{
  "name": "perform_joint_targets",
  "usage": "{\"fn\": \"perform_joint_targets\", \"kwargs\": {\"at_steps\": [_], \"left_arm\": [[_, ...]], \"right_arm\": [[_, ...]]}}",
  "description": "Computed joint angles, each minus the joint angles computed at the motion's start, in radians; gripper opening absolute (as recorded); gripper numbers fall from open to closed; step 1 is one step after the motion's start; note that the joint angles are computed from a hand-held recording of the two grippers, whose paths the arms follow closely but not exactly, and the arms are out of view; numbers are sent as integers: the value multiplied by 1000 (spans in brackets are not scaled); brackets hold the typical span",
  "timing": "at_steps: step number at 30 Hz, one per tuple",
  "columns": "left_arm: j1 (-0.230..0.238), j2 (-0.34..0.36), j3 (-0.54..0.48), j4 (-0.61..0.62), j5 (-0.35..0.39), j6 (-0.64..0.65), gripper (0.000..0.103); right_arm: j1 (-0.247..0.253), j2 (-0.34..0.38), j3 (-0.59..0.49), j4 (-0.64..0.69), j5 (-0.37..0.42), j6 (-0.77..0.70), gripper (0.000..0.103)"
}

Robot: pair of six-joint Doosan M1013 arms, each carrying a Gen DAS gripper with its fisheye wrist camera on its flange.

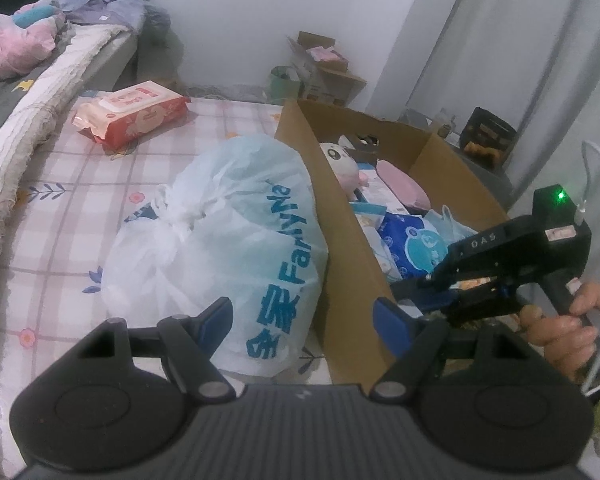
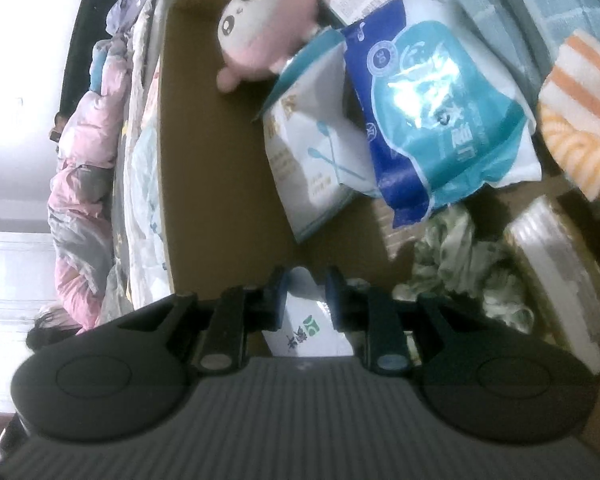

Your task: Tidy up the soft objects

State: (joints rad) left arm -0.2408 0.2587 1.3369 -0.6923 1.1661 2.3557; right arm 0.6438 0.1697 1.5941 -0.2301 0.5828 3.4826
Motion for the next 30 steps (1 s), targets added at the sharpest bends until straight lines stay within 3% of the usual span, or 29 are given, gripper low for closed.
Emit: {"fn": "perform_joint_targets", "kwargs": {"at_steps": [3,7,9,13,15,20,24,30], "left_arm": [[7,-10,13,-14,-7,18,83],[12,-23,31,-22,-14,45,86],[15,-29,39,-29,-9,53,87],[18,-49,65,-40,-14,80,89],[21,-62,84,-49,-17,105,90],[34,-91,130,-70,-22,139,90],[41,-112,161,-59,-38,163,91],[66,-150,211,-62,-115,186,100]], "right_arm": [[17,-12,-1,-100,28,58,27],[74,-37,3,-356,60,239,38],[110,-44,-10,-460,115,285,46],[192,-37,-71,-599,297,269,65],[241,-16,-121,-659,433,224,82],[333,69,-257,-742,767,77,102],[361,151,-364,-721,1014,-42,102],[394,224,-450,-720,1198,-90,102]]}}
